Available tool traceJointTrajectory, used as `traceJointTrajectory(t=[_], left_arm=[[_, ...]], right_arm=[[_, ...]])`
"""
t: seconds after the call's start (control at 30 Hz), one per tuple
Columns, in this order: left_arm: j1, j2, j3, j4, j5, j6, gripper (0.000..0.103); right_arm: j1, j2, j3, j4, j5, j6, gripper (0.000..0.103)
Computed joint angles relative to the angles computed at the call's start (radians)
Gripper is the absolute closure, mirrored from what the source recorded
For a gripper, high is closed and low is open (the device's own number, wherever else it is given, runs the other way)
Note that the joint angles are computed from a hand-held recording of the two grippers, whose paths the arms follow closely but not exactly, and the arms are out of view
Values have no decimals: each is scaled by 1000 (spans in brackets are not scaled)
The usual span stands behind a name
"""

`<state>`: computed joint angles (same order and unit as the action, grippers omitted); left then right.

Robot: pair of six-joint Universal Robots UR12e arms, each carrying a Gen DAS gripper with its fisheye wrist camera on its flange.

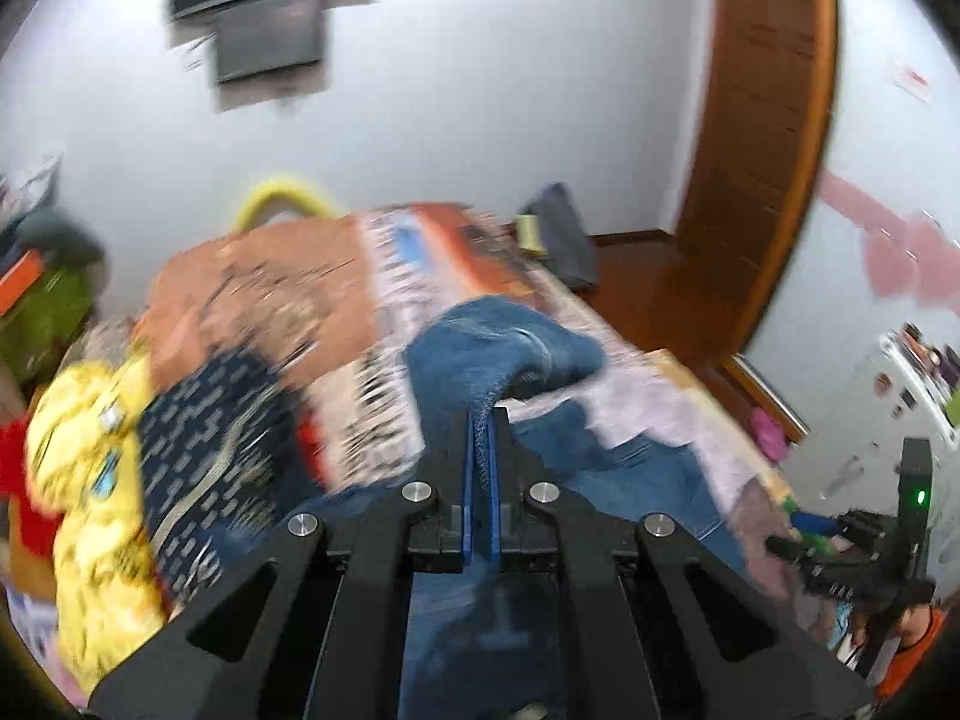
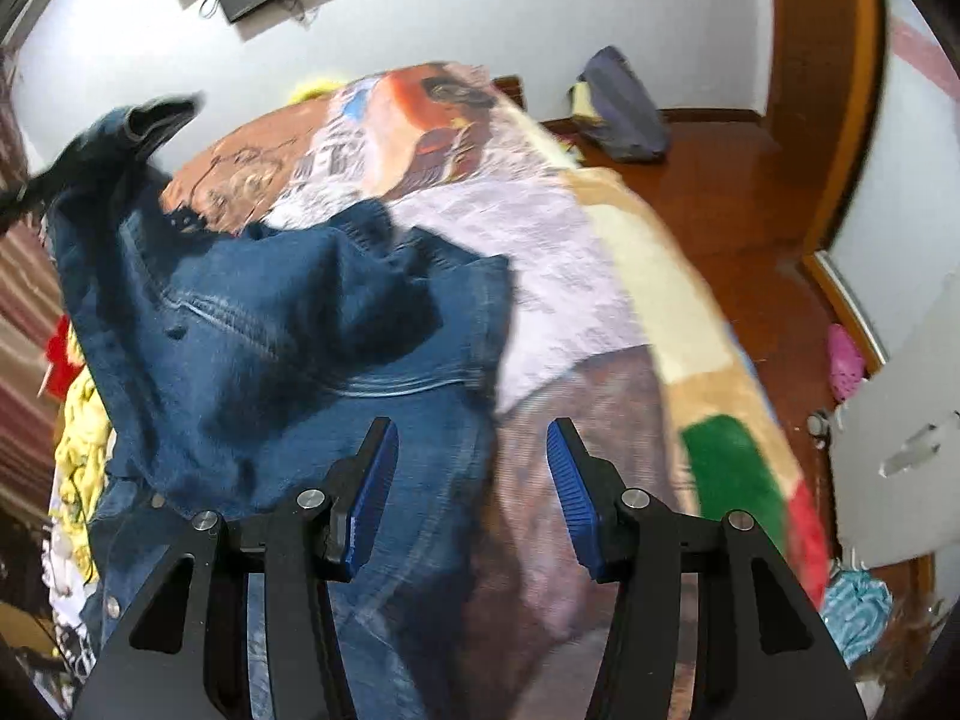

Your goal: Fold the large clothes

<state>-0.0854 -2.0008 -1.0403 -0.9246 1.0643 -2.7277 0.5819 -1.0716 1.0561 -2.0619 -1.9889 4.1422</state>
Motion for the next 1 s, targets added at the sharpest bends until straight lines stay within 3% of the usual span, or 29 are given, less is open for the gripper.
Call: traceJointTrajectory(t=[0.2, 0.4, 0.53, 0.7, 0.73, 0.77, 0.87, 0.93, 1.0], left_arm=[[65, 24, -104, -91, 75, -25, 100], [98, 37, -201, -145, 163, -44, 99], [116, 27, -210, -200, 165, -66, 97], [125, 30, -205, -216, 125, -36, 92], [128, 37, -207, -210, 102, -26, 86], [130, 41, -207, -199, 89, -18, 74], [131, 66, -231, -78, 85, -10, 44], [127, 72, -237, 18, 100, -4, 41], [126, 57, -209, 38, 110, -1, 37]], right_arm=[[-14, 60, -92, 193, 69, 0, 54], [-8, 52, -80, 218, 47, 27, 43], [-8, 40, -66, 212, 62, 33, 43], [-1, 54, -100, 239, 26, 34, 43], [2, 56, -103, 238, 16, 33, 43], [5, 56, -107, 234, 0, 29, 43], [11, 62, -126, 242, -48, 21, 43], [12, 60, -129, 229, -68, 11, 43], [12, 56, -125, 200, -87, 3, 43]])
